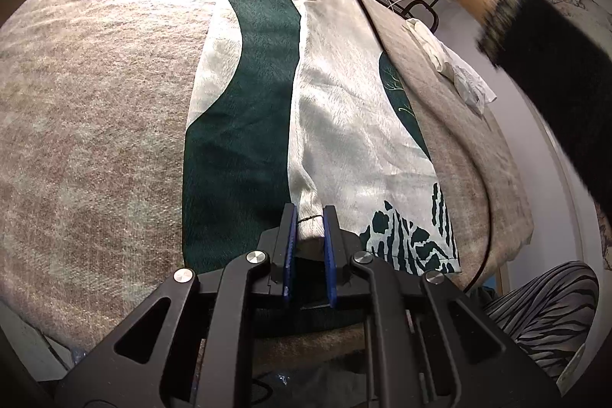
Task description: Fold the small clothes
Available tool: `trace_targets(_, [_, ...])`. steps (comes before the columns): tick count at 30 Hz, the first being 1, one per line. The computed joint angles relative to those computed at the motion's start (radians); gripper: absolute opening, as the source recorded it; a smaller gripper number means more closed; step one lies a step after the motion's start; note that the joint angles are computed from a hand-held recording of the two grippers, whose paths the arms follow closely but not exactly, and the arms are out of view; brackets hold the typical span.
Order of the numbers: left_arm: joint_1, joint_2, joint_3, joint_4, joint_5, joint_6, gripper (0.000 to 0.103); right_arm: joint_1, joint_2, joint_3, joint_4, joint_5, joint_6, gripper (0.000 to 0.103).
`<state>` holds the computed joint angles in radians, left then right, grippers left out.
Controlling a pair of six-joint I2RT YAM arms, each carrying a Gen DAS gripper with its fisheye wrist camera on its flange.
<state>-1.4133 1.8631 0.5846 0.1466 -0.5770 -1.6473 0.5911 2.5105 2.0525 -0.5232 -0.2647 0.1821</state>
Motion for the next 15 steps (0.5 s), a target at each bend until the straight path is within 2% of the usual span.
trace_targets(3, [-0.003, -0.003, -0.007, 0.008, 0.000, -0.008, 0.012, -0.028, -0.095, -0.214, 0.063, -0.024, -0.013, 0.031])
trace_targets(6, [-0.008, -0.006, -0.007, 0.002, -0.003, -0.017, 0.012, -0.031, -0.123, -0.337, 0.082, 0.001, -0.026, 0.028])
trace_targets(11, [-0.012, -0.016, -0.014, -0.005, -0.004, -0.027, 0.012, -0.007, -0.143, -0.483, 0.191, -0.127, -0.004, 0.028])
trace_targets(13, [-0.013, -0.030, -0.022, -0.009, -0.003, -0.031, 0.012, 0.005, -0.154, -0.520, 0.249, -0.225, 0.012, 0.028])
trace_targets(15, [-0.022, -0.051, -0.026, -0.034, -0.012, -0.046, 0.012, 0.012, -0.186, -0.561, 0.287, -0.256, 0.028, 0.030])
